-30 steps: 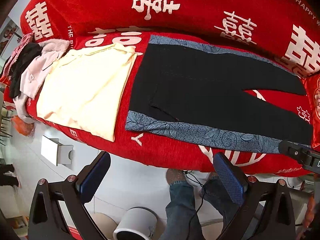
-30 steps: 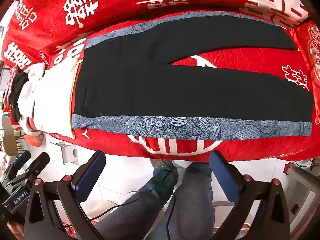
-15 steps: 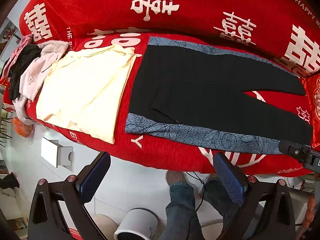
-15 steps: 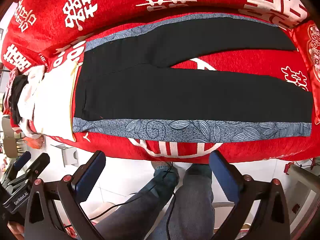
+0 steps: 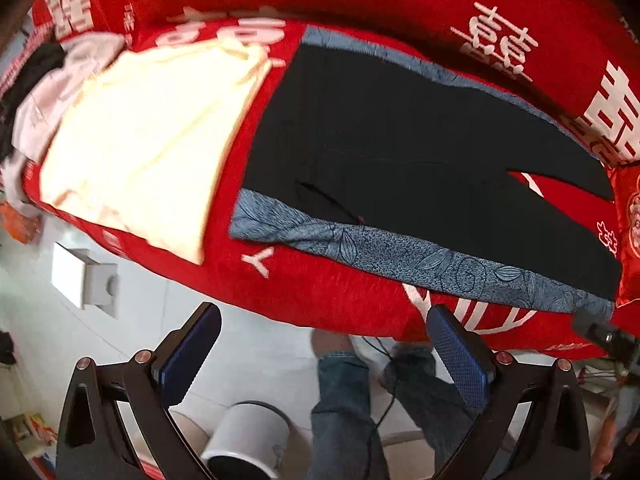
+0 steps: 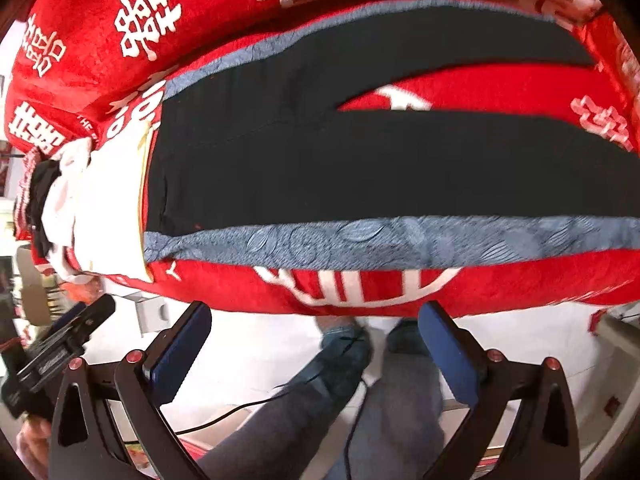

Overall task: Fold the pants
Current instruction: 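Grasp the trouser leg hems with both grippers and lift them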

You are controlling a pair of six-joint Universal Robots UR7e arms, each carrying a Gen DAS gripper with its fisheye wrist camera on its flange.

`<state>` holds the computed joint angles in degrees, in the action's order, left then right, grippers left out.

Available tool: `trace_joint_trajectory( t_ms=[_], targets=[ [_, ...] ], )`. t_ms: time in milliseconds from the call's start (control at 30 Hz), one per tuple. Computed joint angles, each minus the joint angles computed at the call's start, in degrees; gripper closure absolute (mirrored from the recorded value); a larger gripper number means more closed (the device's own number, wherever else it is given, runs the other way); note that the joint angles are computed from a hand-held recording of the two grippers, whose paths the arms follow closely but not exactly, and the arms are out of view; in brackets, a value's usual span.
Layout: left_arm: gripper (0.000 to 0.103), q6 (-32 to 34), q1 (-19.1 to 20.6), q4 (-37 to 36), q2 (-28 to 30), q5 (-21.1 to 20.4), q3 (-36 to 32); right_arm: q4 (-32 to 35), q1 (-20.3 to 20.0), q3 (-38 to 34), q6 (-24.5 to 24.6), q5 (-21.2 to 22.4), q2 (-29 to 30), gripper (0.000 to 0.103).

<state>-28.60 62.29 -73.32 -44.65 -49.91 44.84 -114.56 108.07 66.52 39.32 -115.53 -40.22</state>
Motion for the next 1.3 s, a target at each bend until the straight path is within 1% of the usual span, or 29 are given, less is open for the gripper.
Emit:
trace_joint_trajectory(
  t_ms=[33,67,100,200,233,267,300,367,400,433,500,600,633,667,733,767,800,833,867,900,967,1000,1067,1100,1233,1300],
  targets=[
    [0.0,0.4,0.5,-0.9,0.0,-0.4,0.6,-3.6,-0.7,2.1,-1.0,2.7,-0.2,0.0],
    [0.0,1.2,1.0,-2.7,-0.2,-0.8,1.7,-4.9,-1.0,2.7,-1.4,3.6,0.0,0.0],
    [0.0,2.1,1.5,-4.6,-0.4,-1.2,2.8,-7.8,-1.6,3.8,-2.9,5.8,0.6,0.0],
    [0.0,5.1,3.3,-11.5,-0.9,-3.5,6.0,-14.8,-3.3,5.4,-7.1,12.0,3.1,0.0],
    [0.0,5.7,4.0,-13.5,-0.8,-3.8,6.8,-16.9,-4.0,5.6,-8.0,14.3,4.3,0.0],
    [0.0,6.0,4.5,-14.6,-0.6,-4.1,7.0,-17.8,-4.3,5.6,-8.3,15.5,5.0,0.0],
    [0.0,6.5,5.0,-16.0,-0.4,-4.6,7.3,-20.6,-5.2,5.8,-9.1,18.1,6.5,0.0],
    [0.0,7.5,6.2,-18.6,0.1,-5.5,7.7,-24.0,-6.0,6.6,-9.5,19.6,7.9,0.0],
    [0.0,7.9,6.7,-19.4,0.3,-6.1,7.7,-27.0,-6.5,7.5,-9.4,20.2,8.7,0.0],
    [0.0,8.4,7.5,-20.6,0.4,-7.7,7.6,-29.8,-7.0,8.6,-9.4,20.6,8.9,0.0],
    [0.0,9.0,8.4,-21.6,0.7,-9.4,7.4,-33.4,-7.8,10.3,-9.1,21.2,8.9,0.0],
    [0.0,9.4,9.1,-22.0,0.7,-9.8,7.1,-38.3,-8.9,13.5,-6.6,21.9,8.4,0.001],
    [0.0,9.2,9.5,-22.2,0.7,-10.7,7.0,-40.3,-9.1,14.8,-5.8,22.1,7.9,0.001],
    [0.0,9.0,9.8,-22.3,0.7,-11.4,6.8,-41.6,-9.2,15.4,-5.3,22.1,7.7,0.001],
    [0.0,8.7,10.0,-22.1,0.9,-11.9,6.3,-46.1,-9.6,15.9,-3.6,22.9,8.0,0.003],
    [0.0,8.8,10.0,-22.2,1.2,-12.0,6.0,-48.1,-9.9,15.3,-2.6,23.8,8.7,0.008],
    [0.0,9.0,10.0,-22.3,1.2,-12.0,5.9,-48.6,-10.1,14.8,-2.0,24.5,9.0,0.018],
    [0.0,9.2,9.9,-22.6,1.3,-12.2,6.0,-48.3,-10.7,13.1,-0.2,26.1,10.2,0.028],
    [0.0,9.1,9.9,-23.0,1.2,-12.7,6.2,-47.1,-10.9,12.1,0.7,26.4,10.7,0.061],
    [0.0,8.7,9.9,-23.1,1.3,-13.4,6.1,-46.9,-11.6,11.1,1.4,29.2,11.4,0.089],
    [0.0,7.6,10.0,-23.4,1.2,-15.5,6.2,-48.9,-11.4,11.0,0.6,30.6,11.3,0.089],
    [0.0,6.9,10.1,-24.0,0.9,-16.6,6.6,-48.9,-10.9,10.9,-1.1,31.1,10.7,0.091],
    [0.0,5.6,10.5,-25.0,1.0,-19.2,6.7,-49.0,-10.5,11.3,-2.3,32.1,9.7,0.092],
    [0.0,4.6,10.8,-25.7,1.3,-20.5,6.4,-48.7,-10.3,11.4,-3.1,32.6,9.2,0.092],
    [0.0,0.8,12.1,-29.9,3.7,-22.9,4.1,-44.1,-9.7,10.2,-7.0,31.8,8.7,0.092],
    [0.014,0.1,12.4,-30.6,4.8,-22.0,2.5,-42.3,-10.0,10.3,-8.2,31.8,8.5,0.091]
  ],
)
